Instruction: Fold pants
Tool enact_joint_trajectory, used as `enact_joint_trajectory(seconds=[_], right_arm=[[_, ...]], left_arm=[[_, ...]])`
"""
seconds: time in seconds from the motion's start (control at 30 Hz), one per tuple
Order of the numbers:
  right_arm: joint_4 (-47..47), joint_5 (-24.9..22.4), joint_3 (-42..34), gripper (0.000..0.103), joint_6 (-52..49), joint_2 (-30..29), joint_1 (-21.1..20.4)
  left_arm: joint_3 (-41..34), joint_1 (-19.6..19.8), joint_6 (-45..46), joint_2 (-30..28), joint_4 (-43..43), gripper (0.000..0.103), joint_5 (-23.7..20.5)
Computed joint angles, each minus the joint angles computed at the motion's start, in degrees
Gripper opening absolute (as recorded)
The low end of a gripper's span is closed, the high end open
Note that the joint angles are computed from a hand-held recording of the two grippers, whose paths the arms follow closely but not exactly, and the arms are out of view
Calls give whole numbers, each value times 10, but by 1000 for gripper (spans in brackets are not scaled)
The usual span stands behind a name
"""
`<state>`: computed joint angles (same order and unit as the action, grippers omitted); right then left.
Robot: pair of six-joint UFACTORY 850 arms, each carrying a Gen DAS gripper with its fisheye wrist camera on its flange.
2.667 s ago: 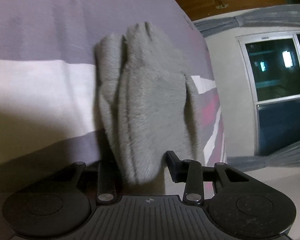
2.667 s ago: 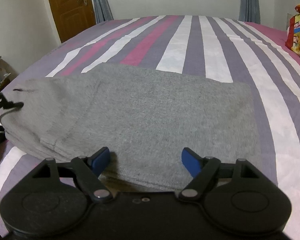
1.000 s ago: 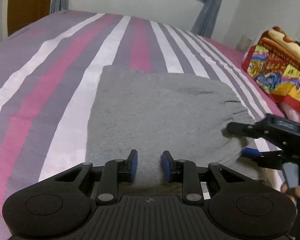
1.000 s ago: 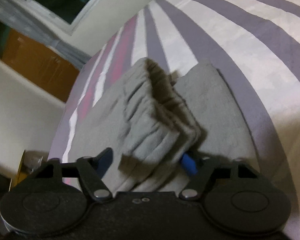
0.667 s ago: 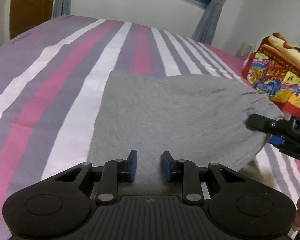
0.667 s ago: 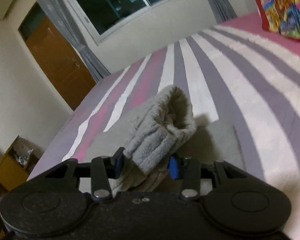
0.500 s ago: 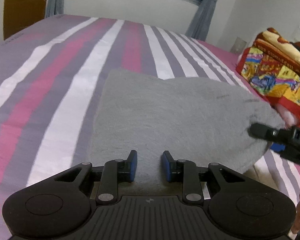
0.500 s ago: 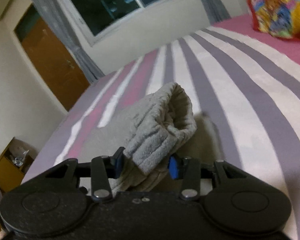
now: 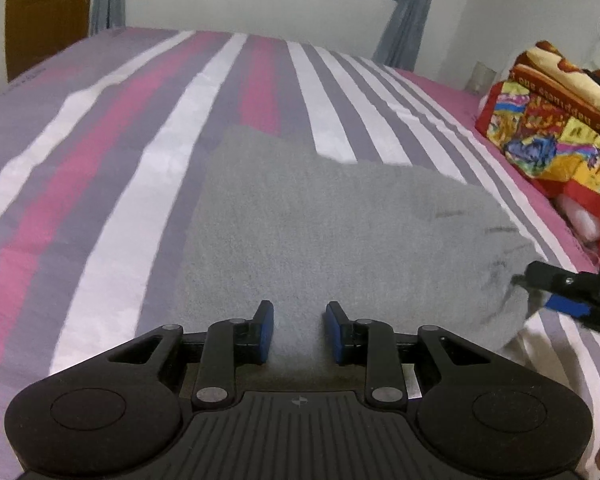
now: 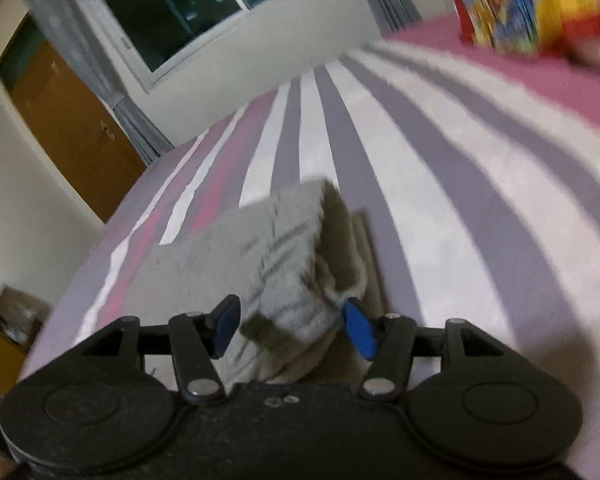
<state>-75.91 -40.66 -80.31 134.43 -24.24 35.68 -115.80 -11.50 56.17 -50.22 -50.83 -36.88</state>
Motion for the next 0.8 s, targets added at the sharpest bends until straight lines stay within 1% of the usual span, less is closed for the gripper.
enact_joint_trajectory(seconds=[0.03, 0.07, 0.1, 0.13, 0.17, 0.2, 0.23, 0.3, 0.4, 0.43, 0.47, 0.53, 0.6, 0.67, 0.8], right_arm=[[3, -26, -11, 58, -23, -3, 4], [6, -46, -20, 60, -38, -6, 6], [12, -73, -28, 65, -49, -8, 9], [11, -83, -33, 65, -52, -10, 7], [1, -72, -36, 64, -57, -10, 5], [2, -59, -45, 60, -78, -14, 3], [8, -54, -57, 58, -108, -22, 3], [12, -42, -70, 53, -142, -33, 5], [39, -20, -87, 47, -194, -51, 2], [57, -22, -97, 47, -230, -59, 1], [94, -37, -104, 46, -286, -69, 2], [143, -46, -103, 44, -355, -80, 0], [128, -51, -84, 44, -356, -77, 4], [128, -54, -83, 44, -365, -78, 5], [134, -49, -87, 45, -360, -76, 5]], left_arm=[[-4, 0, 1, -1, -3, 29, 1], [-11, 1, -5, -4, 0, 29, -1], [-20, 0, -14, -8, 8, 30, -4], [-30, -1, -26, -14, 22, 35, -8], [-40, -2, -38, -21, 37, 39, -14], [-51, -5, -54, -29, 57, 45, -23], [-52, -6, -55, -32, 63, 47, -27], [-29, -10, -35, -21, 57, 50, -10], [-5, -13, -18, -8, 45, 51, 1], [-1, -13, -15, -7, 42, 51, 3], [2, -13, -13, -6, 39, 51, 4], [2, -10, -1, -7, 29, 51, -4], [5, -8, 12, -6, 16, 51, -15], [8, -7, 19, -6, 8, 51, -14], [-8, -7, -3, -13, 24, 51, -23]])
